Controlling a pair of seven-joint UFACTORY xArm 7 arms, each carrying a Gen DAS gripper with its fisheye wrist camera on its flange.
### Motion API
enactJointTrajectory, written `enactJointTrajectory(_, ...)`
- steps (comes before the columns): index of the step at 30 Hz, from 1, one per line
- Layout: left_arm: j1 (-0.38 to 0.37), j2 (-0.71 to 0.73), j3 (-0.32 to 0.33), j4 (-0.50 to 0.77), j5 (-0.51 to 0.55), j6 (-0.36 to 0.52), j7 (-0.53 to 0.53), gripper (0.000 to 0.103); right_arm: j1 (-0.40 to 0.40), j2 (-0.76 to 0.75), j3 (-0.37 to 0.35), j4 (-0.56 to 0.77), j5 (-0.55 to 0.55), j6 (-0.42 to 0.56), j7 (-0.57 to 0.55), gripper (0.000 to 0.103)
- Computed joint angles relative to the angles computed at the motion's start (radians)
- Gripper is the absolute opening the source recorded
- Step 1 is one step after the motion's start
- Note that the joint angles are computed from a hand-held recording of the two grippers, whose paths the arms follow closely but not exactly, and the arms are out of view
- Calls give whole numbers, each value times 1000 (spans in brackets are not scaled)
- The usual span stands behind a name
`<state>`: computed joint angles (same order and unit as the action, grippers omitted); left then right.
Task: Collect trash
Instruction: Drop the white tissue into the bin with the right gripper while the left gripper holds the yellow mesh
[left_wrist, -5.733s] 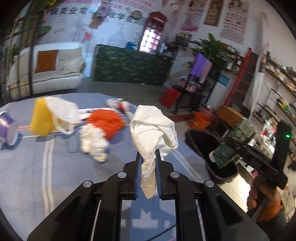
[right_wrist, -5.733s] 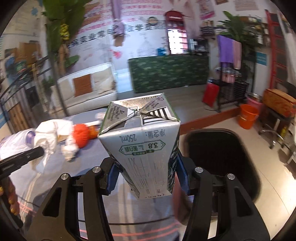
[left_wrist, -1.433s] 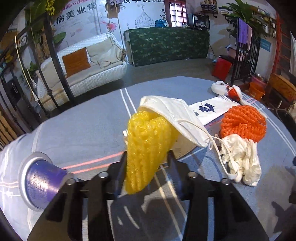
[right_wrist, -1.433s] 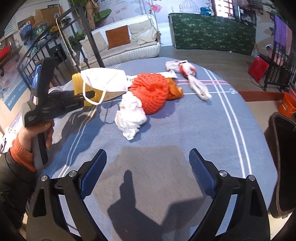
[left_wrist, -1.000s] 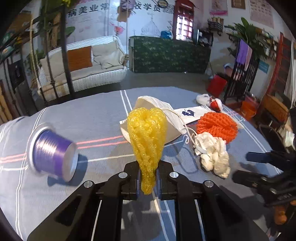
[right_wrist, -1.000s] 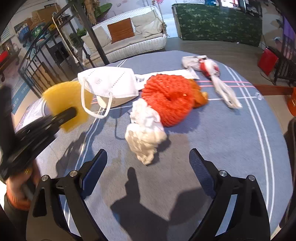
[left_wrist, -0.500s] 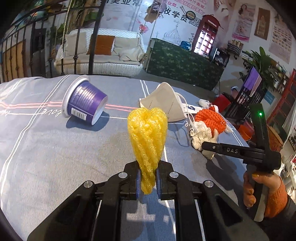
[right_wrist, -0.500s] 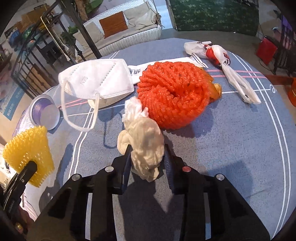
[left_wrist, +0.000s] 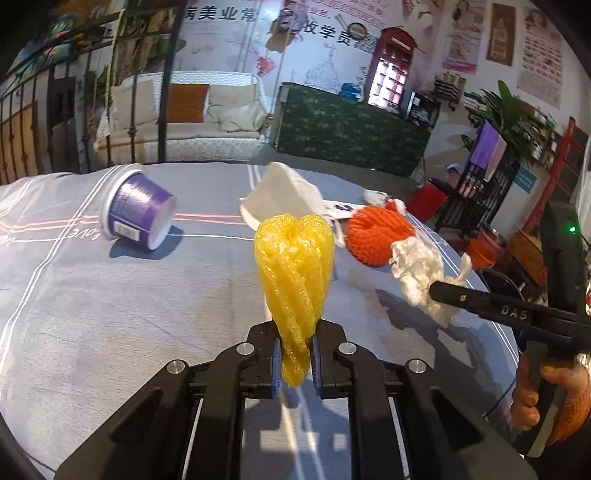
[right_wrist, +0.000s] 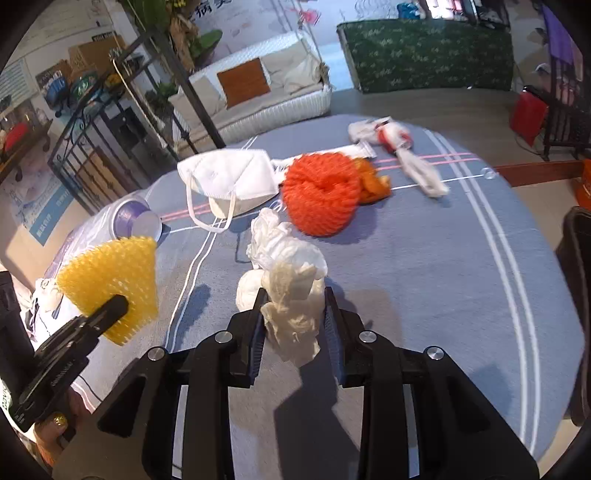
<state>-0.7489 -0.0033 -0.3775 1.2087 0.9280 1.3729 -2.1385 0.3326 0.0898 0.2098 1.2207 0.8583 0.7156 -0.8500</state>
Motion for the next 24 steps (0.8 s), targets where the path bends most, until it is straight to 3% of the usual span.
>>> enactJointTrajectory(5, -10, 73, 20, 79, 61, -52, 45, 13, -38, -108, -47, -120, 141, -93, -154, 30)
enactJointTrajectory(12, -45, 199, 91, 210, 140, -194, 134, 13, -94, -148, -132, -177, 224, -169, -264, 30)
enactJointTrajectory(18, -81, 313, 164, 350, 169, -311, 228, 13, -162, -123, -172, -157, 252, -218, -285, 30)
enactJointTrajectory(24, -111, 438, 235, 521, 154, -427, 351, 13, -226, -23, -168, -84, 156, -320, -198, 30)
